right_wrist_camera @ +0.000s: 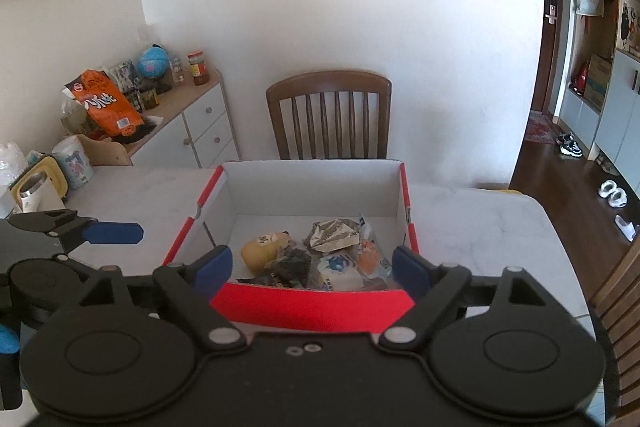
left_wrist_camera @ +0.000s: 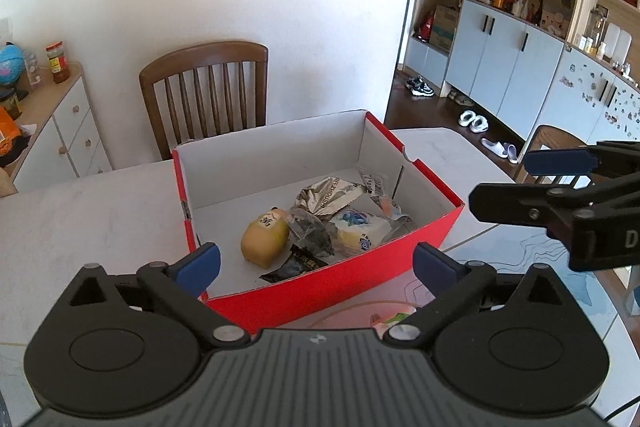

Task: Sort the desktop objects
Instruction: 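Withdraw both tools from the box toward the items on the table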

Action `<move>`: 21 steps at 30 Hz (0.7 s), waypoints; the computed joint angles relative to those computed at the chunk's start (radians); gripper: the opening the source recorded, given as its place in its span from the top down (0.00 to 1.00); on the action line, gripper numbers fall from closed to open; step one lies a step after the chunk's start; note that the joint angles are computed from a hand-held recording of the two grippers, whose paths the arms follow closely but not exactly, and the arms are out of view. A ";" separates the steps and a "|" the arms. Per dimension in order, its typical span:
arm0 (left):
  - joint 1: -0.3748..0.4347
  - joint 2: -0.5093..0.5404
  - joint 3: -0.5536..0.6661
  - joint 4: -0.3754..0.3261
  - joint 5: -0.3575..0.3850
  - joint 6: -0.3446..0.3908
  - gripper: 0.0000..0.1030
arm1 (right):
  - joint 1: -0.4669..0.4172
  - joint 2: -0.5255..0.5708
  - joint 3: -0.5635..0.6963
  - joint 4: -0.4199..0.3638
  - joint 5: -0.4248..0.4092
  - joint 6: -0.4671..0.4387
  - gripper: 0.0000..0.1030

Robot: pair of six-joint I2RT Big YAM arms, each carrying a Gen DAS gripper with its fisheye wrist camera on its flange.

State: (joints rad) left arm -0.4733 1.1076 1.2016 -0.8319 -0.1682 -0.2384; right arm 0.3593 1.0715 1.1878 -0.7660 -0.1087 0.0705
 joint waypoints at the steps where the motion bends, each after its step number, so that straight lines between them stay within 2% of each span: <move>1: 0.001 -0.006 -0.005 0.003 0.001 -0.007 0.00 | 0.001 -0.005 -0.004 0.002 0.001 0.001 0.11; 5: 0.005 -0.031 -0.021 0.011 0.008 -0.040 0.00 | 0.008 -0.029 -0.020 0.008 0.009 0.014 0.09; 14: 0.007 -0.083 -0.049 0.025 0.003 -0.062 0.00 | 0.008 -0.093 -0.076 0.013 0.006 0.040 0.09; 21: -0.007 -0.130 -0.091 0.050 -0.026 -0.065 0.00 | 0.027 -0.135 -0.121 0.025 0.050 0.068 0.09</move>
